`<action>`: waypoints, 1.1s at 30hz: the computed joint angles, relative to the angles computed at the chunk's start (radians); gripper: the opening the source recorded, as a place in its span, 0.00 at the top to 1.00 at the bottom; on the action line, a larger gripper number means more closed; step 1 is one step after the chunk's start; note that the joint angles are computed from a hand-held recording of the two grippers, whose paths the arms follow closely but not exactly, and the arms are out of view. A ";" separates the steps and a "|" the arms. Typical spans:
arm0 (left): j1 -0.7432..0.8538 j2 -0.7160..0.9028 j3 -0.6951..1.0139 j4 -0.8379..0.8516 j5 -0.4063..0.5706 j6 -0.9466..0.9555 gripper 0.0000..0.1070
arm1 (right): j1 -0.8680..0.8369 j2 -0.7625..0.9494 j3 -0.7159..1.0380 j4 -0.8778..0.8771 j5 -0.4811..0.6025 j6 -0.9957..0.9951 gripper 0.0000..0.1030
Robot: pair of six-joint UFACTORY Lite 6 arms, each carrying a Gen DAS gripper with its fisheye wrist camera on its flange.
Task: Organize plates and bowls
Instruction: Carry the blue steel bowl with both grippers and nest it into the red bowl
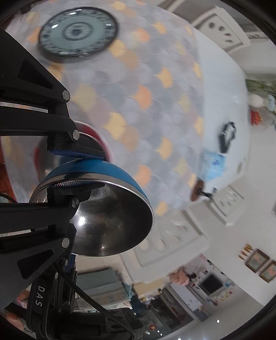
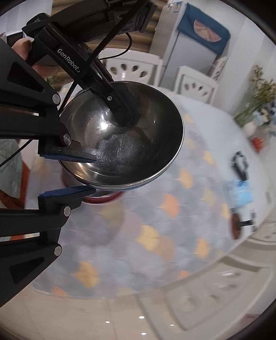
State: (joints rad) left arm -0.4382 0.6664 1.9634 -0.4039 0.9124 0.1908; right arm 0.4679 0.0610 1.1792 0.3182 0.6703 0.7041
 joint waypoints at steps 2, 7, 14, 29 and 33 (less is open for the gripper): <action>0.000 -0.038 -0.093 0.003 -0.036 0.008 0.85 | 0.021 0.003 -0.028 0.014 -0.019 0.013 0.78; -0.033 -0.098 -0.253 0.079 -0.137 0.009 0.85 | 0.058 0.025 -0.064 -0.001 -0.054 0.055 0.78; -0.081 -0.091 -0.299 0.217 -0.198 -0.029 0.83 | 0.052 0.048 -0.085 -0.030 -0.082 0.089 0.78; 0.020 -0.103 -0.314 0.137 -0.201 0.076 0.74 | 0.100 0.069 -0.032 -0.152 -0.086 0.188 0.78; 0.037 -0.121 -0.345 0.114 -0.203 0.096 0.74 | 0.118 0.063 -0.045 -0.150 -0.095 0.198 0.78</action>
State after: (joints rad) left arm -0.4014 0.5455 1.6179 -0.2900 0.7093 0.2865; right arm 0.5855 0.1242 1.1341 0.1685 0.5752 0.9024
